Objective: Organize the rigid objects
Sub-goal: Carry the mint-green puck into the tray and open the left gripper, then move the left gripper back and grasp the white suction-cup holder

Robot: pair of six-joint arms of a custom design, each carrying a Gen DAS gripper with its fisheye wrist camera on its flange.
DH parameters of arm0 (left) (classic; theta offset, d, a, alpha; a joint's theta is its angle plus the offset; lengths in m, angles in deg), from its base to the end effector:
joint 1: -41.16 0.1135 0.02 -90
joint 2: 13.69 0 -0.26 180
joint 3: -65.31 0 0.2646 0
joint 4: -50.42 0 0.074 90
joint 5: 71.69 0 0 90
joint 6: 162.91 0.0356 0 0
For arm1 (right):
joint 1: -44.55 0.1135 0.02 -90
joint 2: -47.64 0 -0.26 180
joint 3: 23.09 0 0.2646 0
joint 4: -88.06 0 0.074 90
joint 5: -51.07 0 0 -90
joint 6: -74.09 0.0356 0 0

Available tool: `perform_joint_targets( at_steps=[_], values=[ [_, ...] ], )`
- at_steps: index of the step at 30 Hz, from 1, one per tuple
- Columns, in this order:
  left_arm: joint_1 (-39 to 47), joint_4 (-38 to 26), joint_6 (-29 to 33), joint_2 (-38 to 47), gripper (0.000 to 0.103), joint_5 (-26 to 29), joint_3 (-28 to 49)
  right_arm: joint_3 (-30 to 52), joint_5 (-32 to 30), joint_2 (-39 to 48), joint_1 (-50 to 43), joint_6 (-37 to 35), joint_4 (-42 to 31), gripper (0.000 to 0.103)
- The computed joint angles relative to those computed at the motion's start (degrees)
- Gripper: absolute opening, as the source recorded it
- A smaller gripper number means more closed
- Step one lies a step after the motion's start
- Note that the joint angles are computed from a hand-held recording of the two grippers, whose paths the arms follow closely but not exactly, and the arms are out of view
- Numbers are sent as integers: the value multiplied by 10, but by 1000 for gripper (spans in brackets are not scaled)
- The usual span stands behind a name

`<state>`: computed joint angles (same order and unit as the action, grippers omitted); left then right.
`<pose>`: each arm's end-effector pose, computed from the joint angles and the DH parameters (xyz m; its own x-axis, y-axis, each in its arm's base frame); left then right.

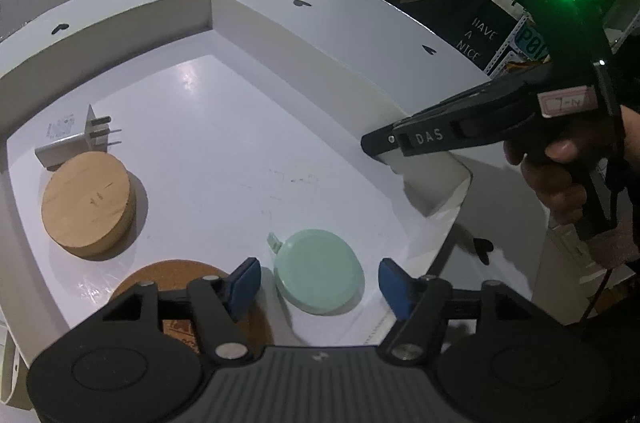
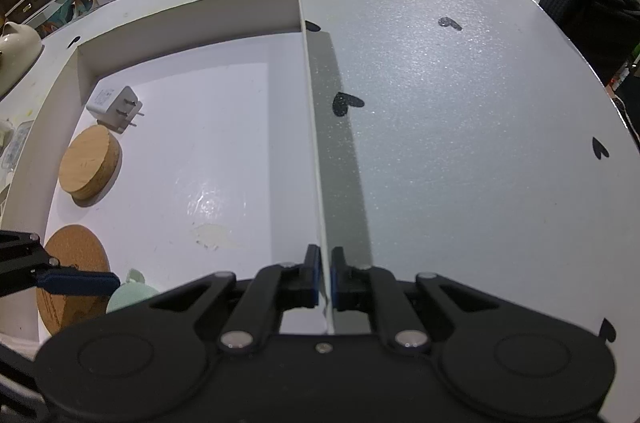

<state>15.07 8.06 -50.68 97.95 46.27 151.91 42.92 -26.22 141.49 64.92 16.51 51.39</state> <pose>0.3484 -0.1892 0.1458 -0.5593 0.6460 -0.5195 0.8231 0.5074 -0.2553 0.3010 0.1034 0.1512 -0.8488 0.2427 -0.4698 0.2420 0.9682 0.0631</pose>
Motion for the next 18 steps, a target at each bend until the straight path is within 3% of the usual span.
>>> perform_joint_targets(
  at_steps=[10, 18],
  values=[
    [10, 14, -9, -39, 91, 23, -18, 1, 0, 1, 0, 0, 0, 7],
    [40, 38, -39, -94, 100, 48, -29, 0, 1, 1, 1, 1, 0, 7]
  ],
)
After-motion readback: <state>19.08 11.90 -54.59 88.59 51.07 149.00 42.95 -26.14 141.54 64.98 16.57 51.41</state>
